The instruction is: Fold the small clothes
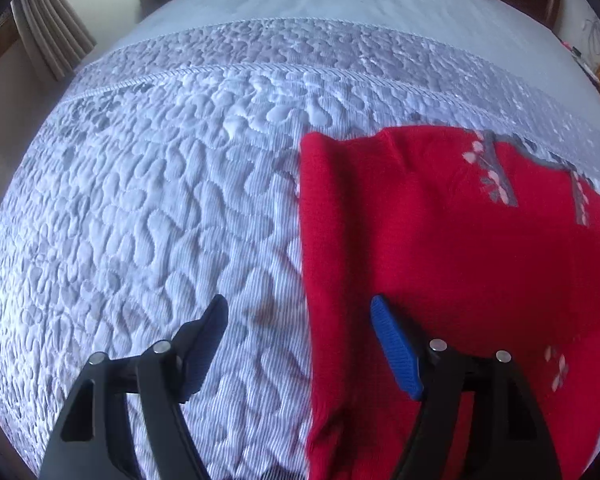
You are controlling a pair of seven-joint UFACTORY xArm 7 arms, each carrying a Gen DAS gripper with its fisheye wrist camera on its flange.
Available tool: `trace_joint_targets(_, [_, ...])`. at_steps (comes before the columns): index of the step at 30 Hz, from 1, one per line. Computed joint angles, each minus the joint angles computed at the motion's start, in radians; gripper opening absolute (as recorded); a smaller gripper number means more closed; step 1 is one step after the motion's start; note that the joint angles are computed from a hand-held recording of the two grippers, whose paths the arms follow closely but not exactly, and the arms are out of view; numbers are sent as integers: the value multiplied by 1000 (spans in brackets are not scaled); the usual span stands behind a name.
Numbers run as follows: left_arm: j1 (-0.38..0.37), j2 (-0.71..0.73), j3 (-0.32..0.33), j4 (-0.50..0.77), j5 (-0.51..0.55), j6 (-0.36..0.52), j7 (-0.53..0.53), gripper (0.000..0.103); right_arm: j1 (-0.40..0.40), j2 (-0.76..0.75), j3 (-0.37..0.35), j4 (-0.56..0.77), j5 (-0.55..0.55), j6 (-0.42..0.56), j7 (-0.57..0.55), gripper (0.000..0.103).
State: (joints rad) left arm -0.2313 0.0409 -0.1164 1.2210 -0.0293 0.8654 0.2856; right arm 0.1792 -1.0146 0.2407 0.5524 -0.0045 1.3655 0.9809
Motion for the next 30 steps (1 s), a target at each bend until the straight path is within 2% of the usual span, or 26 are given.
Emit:
trace_joint_targets(1, [10, -53, 6, -46, -34, 9, 48, 75, 33, -52, 23, 14, 32, 54, 17, 45])
trace_joint_targets(3, [31, -168, 36, -137, -108, 71, 164, 75, 86, -121, 56, 17, 114, 82, 62, 45])
trace_joint_targets(5, [49, -303, 74, -244, -140, 145, 260, 75, 154, -156, 123, 38, 226, 108, 129, 45])
trace_joint_targets(9, [84, -538, 131, -414, -120, 254, 371, 75, 262, -144, 282, 112, 386, 131, 278, 45])
trace_joint_targets(13, [135, -702, 182, -505, -95, 368, 425, 75, 319, -87, 429, 199, 494, 111, 472, 45])
trace_joint_targets(17, [172, -831, 212, -564, -80, 449, 464, 75, 346, -9, 521, 280, 519, 87, 605, 45])
trace_joint_targets(20, [196, -895, 228, -586, -77, 530, 470, 75, 376, 12, 559, 289, 533, 40, 692, 45])
trace_joint_targets(24, [218, -994, 241, -630, -51, 593, 501, 75, 404, 67, 591, 300, 505, -13, 759, 45])
trace_joint_targets(27, [231, -1015, 260, -630, -58, 637, 509, 66, 442, 72, 599, 271, 494, -88, 808, 38])
trace_joint_targets(29, [240, -1016, 272, -622, -72, 674, 505, 45, 463, 84, 596, 260, 472, -106, 842, 33])
trace_joint_targets(30, [244, -1007, 278, -612, -86, 697, 496, 37, 476, 85, 595, 253, 463, -119, 860, 24])
